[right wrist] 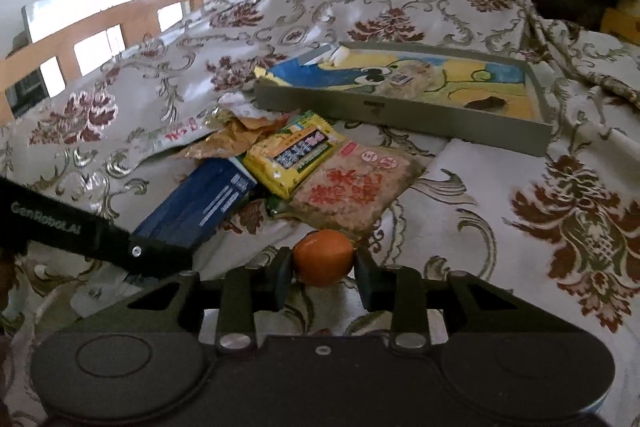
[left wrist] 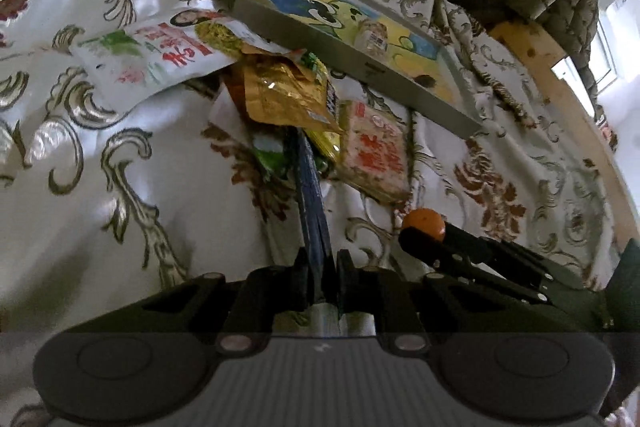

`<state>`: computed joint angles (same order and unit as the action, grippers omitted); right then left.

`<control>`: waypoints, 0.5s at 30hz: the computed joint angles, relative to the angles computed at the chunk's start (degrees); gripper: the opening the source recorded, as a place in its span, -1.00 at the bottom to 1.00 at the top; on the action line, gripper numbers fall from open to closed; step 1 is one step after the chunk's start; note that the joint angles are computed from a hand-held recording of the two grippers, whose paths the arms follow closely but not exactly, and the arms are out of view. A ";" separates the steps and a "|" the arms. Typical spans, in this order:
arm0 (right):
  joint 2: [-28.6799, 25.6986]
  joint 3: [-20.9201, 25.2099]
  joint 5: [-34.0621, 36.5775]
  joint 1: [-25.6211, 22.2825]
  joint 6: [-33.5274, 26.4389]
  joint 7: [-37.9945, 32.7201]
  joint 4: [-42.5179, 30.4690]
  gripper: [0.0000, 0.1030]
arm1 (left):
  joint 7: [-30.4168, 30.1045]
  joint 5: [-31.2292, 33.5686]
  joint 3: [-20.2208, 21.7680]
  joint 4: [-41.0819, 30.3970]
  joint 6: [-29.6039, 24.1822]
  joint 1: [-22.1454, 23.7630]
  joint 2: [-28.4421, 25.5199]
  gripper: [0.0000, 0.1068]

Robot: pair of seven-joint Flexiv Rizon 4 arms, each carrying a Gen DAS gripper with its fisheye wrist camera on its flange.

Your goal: Organize snacks

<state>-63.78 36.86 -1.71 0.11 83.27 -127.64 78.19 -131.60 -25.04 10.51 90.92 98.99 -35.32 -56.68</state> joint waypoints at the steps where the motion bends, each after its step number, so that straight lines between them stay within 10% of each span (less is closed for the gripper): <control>1: 0.13 0.26 0.31 -0.32 0.28 0.09 0.14 -0.32 | 0.04 0.37 -1.47 0.56 0.96 0.92 0.37 -0.74; 15: -2.08 7.03 -2.51 -5.21 6.43 1.05 0.99 -0.32 | 3.29 -2.39 -7.29 1.35 7.06 2.74 1.83 -0.75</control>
<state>-65.87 43.89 -4.22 -5.10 89.70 -126.58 79.18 -128.31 -27.43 3.22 92.27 106.04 -32.57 -54.85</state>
